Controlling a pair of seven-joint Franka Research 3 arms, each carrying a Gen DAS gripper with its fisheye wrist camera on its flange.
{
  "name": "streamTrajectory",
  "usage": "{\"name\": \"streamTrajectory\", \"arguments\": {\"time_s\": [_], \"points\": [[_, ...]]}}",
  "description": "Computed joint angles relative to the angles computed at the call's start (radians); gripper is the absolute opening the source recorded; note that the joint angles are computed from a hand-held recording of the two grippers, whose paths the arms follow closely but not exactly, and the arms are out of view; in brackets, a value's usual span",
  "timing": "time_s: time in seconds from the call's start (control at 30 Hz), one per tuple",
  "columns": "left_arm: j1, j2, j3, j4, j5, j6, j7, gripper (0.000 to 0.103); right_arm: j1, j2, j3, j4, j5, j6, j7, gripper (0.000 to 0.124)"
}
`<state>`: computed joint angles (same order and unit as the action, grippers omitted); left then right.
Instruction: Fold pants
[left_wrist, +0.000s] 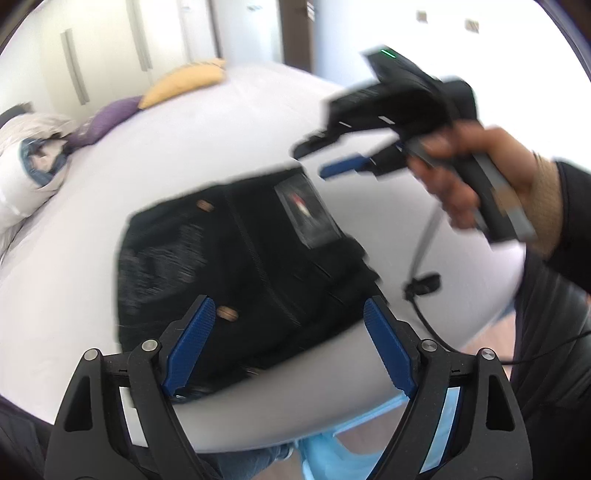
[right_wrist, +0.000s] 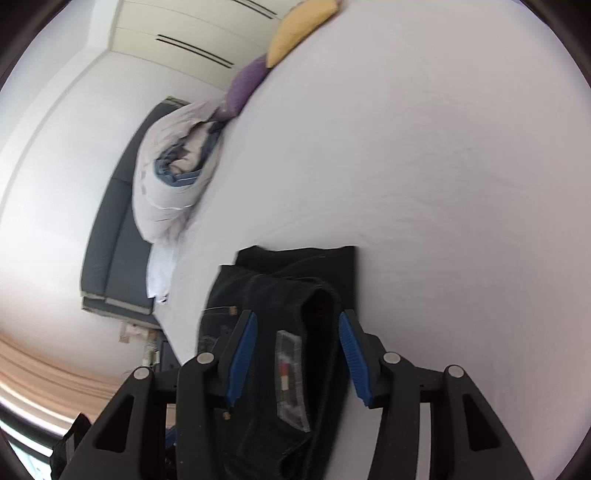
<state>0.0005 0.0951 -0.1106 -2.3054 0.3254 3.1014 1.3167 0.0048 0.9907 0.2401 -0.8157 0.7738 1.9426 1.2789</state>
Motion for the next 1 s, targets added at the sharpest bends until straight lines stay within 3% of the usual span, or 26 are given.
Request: {"name": "streamTrajectory", "arguments": {"time_s": [0.07,0.13,0.17,0.23,0.3,0.33,0.37,0.43,0.53,0.57,0.63,0.67,0.73,0.8,0.87,0.9,0.93,1.0], "points": [[0.062,-0.019,-0.052,-0.018,-0.152,0.026,0.1,0.083,-0.028,-0.02,0.052,-0.029,0.059,-0.038,-0.07,0.051],[0.095,-0.013,-0.061,-0.005,-0.241,0.031,0.15,0.083,-0.043,-0.021,0.086,-0.04,0.114,-0.103,-0.114,0.051],[0.108,-0.004,-0.066,0.011,-0.274,0.03,0.171,0.083,-0.041,-0.027,0.086,-0.054,0.127,-0.125,-0.125,0.051],[0.205,0.019,-0.167,0.039,-0.455,0.034,0.316,0.083,-0.024,-0.043,0.062,-0.091,0.115,-0.155,-0.15,0.051],[0.255,0.061,-0.218,0.073,-0.564,0.009,0.4,0.083,0.004,-0.057,0.017,-0.135,0.067,-0.173,-0.144,0.049],[0.278,0.092,-0.233,0.104,-0.602,-0.022,0.432,0.083,0.017,-0.064,-0.003,-0.16,0.028,-0.172,-0.145,0.036],[0.276,0.11,-0.224,0.113,-0.616,-0.047,0.429,0.082,0.02,-0.091,-0.019,-0.221,0.022,-0.147,-0.181,0.014],[0.302,0.152,-0.238,0.128,-0.672,-0.083,0.465,0.081,-0.004,-0.143,-0.022,-0.329,0.056,-0.085,-0.24,0.0],[0.295,0.142,-0.233,0.108,-0.688,-0.067,0.491,0.08,-0.018,-0.171,-0.038,-0.359,0.063,-0.096,-0.233,0.0],[0.31,0.131,-0.249,0.109,-0.713,-0.067,0.516,0.077,-0.017,-0.186,-0.042,-0.365,0.058,-0.095,-0.242,0.005],[0.393,0.126,-0.338,0.143,-0.869,-0.071,0.648,0.076,-0.035,-0.186,-0.022,-0.342,0.094,-0.131,-0.257,0.005],[0.41,0.133,-0.351,0.172,-0.918,-0.08,0.687,0.076,-0.041,-0.185,-0.009,-0.332,0.118,-0.142,-0.277,0.006],[0.404,0.169,-0.334,0.246,-0.949,-0.109,0.716,0.076,-0.038,-0.172,0.004,-0.3,0.143,-0.163,-0.306,0.009],[0.373,0.235,-0.292,0.348,-0.936,-0.147,0.717,0.076,-0.009,-0.165,-0.009,-0.289,0.126,-0.151,-0.298,0.025],[0.363,0.319,-0.269,0.466,-0.924,-0.236,0.706,0.076,0.02,-0.152,-0.03,-0.285,0.087,-0.143,-0.275,0.027],[0.34,0.36,-0.238,0.513,-0.897,-0.265,0.67,0.076,0.043,-0.153,-0.052,-0.296,0.048,-0.124,-0.252,0.025],[0.298,0.409,-0.181,0.564,-0.837,-0.303,0.595,0.074,0.043,-0.154,-0.054,-0.315,0.044,-0.107,-0.245,0.014],[0.289,0.481,-0.159,0.626,-0.788,-0.354,0.539,0.068,0.022,-0.159,-0.042,-0.351,0.08,-0.079,-0.227,0.0]]}}
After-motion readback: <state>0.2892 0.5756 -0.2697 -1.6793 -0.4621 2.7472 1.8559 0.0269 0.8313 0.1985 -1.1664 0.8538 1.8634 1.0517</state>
